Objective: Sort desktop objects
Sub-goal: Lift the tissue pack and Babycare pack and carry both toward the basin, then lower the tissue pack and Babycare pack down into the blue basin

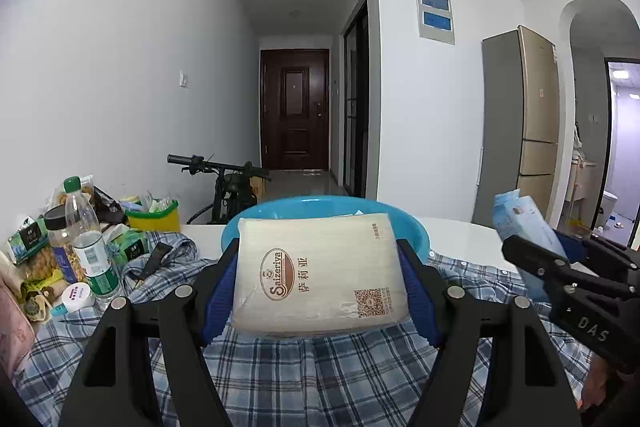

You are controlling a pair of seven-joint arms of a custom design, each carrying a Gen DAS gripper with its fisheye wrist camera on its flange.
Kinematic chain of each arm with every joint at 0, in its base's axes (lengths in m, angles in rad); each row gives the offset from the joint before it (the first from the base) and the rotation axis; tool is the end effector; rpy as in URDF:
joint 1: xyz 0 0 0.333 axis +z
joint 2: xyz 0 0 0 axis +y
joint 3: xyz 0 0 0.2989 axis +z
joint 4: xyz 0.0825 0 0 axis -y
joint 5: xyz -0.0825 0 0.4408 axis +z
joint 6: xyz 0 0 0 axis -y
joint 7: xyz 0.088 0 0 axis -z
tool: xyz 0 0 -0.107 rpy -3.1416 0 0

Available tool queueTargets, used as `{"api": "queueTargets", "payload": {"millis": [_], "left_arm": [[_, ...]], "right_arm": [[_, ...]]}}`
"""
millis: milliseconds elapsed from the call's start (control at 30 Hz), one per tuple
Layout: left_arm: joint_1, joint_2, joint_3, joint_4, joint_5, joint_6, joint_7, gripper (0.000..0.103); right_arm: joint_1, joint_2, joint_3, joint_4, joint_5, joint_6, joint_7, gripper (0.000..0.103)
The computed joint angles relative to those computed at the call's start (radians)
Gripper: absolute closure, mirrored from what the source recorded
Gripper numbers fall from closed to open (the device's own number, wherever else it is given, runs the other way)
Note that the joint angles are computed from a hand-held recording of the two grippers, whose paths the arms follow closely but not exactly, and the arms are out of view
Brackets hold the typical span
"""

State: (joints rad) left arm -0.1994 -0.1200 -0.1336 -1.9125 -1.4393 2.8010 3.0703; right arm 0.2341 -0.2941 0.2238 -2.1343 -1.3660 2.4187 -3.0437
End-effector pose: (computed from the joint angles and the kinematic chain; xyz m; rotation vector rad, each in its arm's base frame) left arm 0.6028 -0.1629 0.6006 -0.9341 1.9311 -1.4913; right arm 0.5128 0.2581 0.5632 -1.2035 1.6978 -1.2455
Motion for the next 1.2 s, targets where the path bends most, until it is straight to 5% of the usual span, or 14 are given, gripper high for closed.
{"api": "queueTargets", "payload": {"millis": [400, 700, 1200], "left_arm": [[-0.015, -0.054, 0.009, -0.035, -0.120, 0.025, 0.119, 0.028], [-0.016, 0.001, -0.002, 0.010, -0.020, 0.043, 0.041, 0.028], [0.033, 0.263, -0.097, 0.303, 0.184, 0.127, -0.120, 0.028]], "right_arm": [[-0.008, -0.019, 0.004, -0.017, -0.011, 0.022, 0.031, 0.067], [-0.015, 0.009, -0.006, 0.019, -0.019, 0.027, -0.011, 0.067], [-0.036, 0.155, -0.090, 0.196, -0.056, 0.137, -0.089, 0.067]]}}
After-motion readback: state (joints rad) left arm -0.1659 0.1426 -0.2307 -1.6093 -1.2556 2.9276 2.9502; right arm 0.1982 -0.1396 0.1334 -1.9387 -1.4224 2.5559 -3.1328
